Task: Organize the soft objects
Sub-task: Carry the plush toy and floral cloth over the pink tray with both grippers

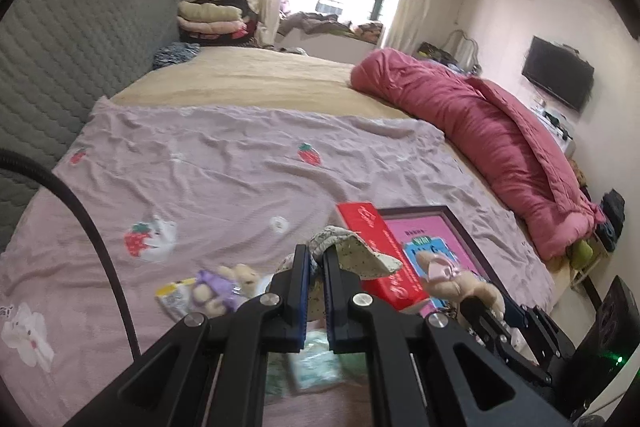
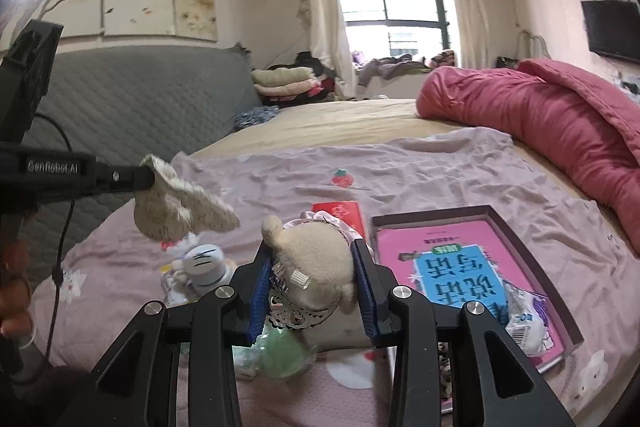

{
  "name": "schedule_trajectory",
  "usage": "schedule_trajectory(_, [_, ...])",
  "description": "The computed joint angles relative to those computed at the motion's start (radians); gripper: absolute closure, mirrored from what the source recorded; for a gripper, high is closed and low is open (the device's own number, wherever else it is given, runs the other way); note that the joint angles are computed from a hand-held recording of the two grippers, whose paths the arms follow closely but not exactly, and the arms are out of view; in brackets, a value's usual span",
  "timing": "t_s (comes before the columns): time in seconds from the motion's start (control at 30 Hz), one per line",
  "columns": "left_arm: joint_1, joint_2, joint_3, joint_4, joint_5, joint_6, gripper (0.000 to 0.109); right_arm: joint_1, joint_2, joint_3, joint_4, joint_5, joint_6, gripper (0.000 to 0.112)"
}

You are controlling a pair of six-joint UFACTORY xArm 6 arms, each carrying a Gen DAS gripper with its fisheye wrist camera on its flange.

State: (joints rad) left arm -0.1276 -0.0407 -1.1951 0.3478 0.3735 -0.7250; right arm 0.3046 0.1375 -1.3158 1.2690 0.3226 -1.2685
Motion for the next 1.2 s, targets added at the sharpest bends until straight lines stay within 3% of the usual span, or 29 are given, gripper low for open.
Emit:
schedule_trajectory(0.5, [-0.112,0.177,-0.178,-0.072,0.024,0.076,0.102,-0.066,0.065,-0.058,0.037,-0.063,0.004,0.074])
schedule_trajectory(0.77, [-0.175,0.318,-0.355,-0.099,0.055,0.123,0.102,-0.115,0.111,-0.094,0.041,-0.131,-0.003,0.074])
schedule_trajectory(1.2, [-0.244,0.575,-0.673,-0.125,0.191,0.179,0.102,-0.180,0.182,-0.138,0.022,-0.176,-0.014,0.074])
